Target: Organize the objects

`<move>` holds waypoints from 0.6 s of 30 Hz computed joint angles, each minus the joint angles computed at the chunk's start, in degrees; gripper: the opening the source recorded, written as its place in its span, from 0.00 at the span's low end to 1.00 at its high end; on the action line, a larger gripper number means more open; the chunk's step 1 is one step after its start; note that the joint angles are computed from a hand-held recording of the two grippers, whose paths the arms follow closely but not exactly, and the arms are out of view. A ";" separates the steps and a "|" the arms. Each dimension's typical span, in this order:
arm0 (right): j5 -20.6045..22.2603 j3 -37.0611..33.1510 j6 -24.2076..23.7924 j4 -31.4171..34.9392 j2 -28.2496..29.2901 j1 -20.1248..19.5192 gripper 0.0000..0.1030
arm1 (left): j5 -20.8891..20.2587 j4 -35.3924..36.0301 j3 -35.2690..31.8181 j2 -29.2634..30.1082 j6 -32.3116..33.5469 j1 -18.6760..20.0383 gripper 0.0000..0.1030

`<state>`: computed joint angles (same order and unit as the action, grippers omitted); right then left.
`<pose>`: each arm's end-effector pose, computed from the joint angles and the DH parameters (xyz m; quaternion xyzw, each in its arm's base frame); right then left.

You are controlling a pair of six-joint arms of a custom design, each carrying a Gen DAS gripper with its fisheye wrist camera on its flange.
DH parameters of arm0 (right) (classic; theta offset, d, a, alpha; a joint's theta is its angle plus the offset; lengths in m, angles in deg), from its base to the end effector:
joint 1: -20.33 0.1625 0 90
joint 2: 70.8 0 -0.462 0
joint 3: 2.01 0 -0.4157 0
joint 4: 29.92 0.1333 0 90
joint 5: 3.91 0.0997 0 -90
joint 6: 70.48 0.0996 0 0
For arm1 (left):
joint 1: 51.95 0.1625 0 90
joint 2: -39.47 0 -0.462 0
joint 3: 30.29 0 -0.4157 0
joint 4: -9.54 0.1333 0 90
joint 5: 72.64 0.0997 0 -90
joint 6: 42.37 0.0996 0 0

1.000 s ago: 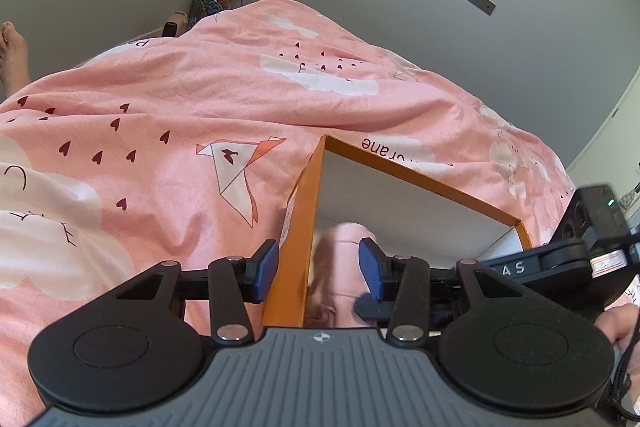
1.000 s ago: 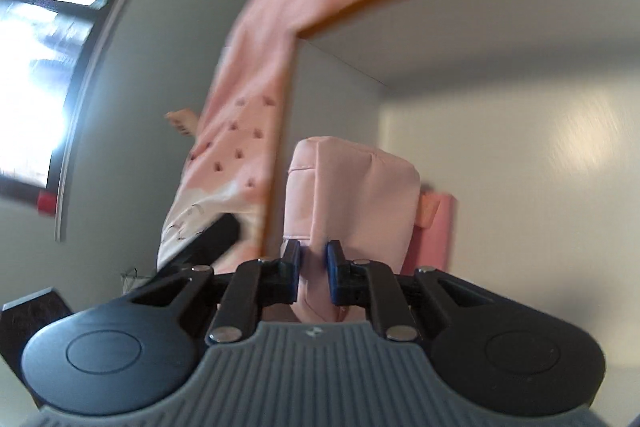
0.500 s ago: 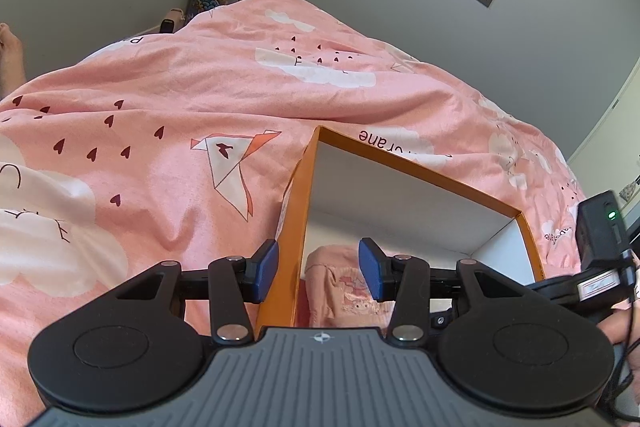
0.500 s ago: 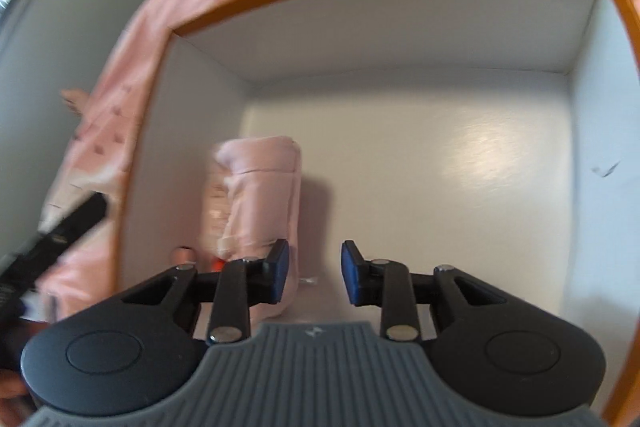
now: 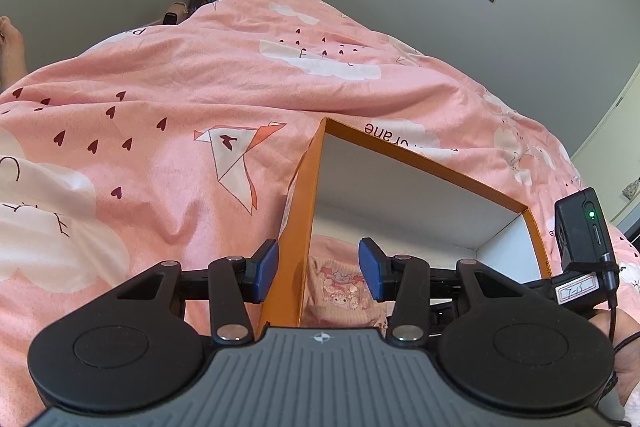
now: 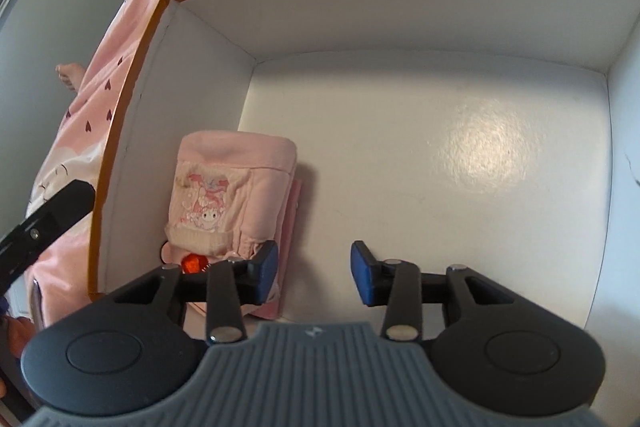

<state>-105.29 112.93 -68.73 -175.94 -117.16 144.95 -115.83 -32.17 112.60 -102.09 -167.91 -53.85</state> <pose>0.4041 -0.3854 -0.0071 0.2902 -0.9456 -0.0727 0.1276 -0.0732 -0.2036 0.3200 -0.0815 0.8456 -0.4651 0.2490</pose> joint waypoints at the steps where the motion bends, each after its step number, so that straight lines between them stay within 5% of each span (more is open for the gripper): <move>1: 0.02 -0.06 -0.73 0.15 -0.06 0.06 0.30 | -0.13 0.09 0.03 -0.04 -0.13 -0.11 0.50; 3: 0.61 -0.08 -2.23 0.38 -0.07 -0.50 0.11 | -0.31 0.40 -0.04 -0.22 -0.26 -0.30 0.50; 6: 1.02 0.29 -4.15 -0.39 0.05 -0.04 0.00 | -0.26 0.59 -0.03 -0.14 -0.61 -0.32 0.50; 14: 1.95 0.34 -9.08 -0.50 -0.64 1.08 0.03 | -0.98 3.92 -0.66 -1.05 -3.60 -1.87 0.50; 18: 1.21 -0.17 -7.30 -1.17 -0.63 0.85 0.09 | -1.10 4.48 -0.88 -1.34 -4.17 -1.92 0.50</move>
<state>-104.08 112.76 -76.03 -177.11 -117.79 145.80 -116.93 -27.69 111.73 -103.42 -172.07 -55.78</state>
